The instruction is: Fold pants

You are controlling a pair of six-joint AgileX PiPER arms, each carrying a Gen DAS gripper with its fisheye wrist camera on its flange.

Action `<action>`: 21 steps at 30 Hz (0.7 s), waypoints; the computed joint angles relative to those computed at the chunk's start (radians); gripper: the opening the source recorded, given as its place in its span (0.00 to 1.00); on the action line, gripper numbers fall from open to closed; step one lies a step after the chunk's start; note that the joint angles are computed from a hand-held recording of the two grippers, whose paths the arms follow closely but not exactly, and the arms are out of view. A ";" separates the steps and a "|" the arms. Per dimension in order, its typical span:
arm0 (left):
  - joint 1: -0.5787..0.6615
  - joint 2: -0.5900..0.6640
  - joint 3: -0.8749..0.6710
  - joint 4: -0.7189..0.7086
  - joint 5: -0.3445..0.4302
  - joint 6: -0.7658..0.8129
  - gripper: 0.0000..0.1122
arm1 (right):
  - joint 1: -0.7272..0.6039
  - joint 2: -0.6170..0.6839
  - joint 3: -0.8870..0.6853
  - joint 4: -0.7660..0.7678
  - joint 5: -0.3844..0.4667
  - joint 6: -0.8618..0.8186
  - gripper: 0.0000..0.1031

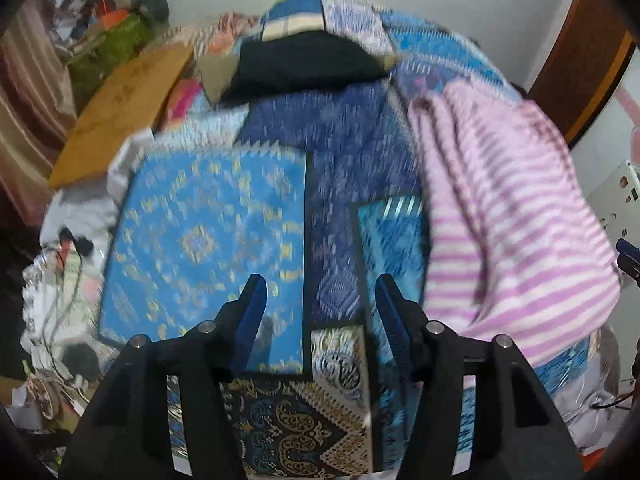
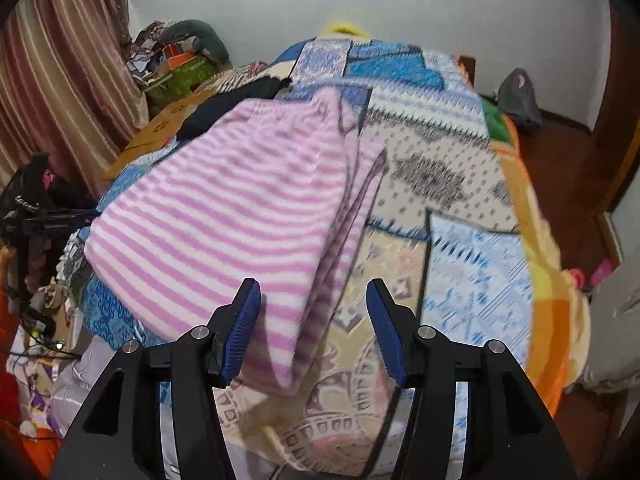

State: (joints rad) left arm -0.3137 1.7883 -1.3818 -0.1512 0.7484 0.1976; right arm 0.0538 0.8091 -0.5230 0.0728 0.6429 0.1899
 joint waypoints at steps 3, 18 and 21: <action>-0.031 -0.016 -0.033 0.015 -0.002 -0.018 0.58 | -0.016 0.002 -0.039 -0.010 0.005 -0.014 0.51; -0.219 0.268 -0.516 -0.039 0.213 -0.001 0.75 | -0.128 0.233 -0.134 0.236 -0.076 -0.234 0.72; -0.222 0.347 -0.600 -0.045 0.278 -0.008 0.75 | -0.145 0.294 -0.138 0.340 -0.081 -0.335 0.74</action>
State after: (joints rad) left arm -0.5355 2.1357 -1.9821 -0.1963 1.0260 0.1892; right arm -0.0908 1.1033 -0.6608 0.4130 0.5621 -0.1453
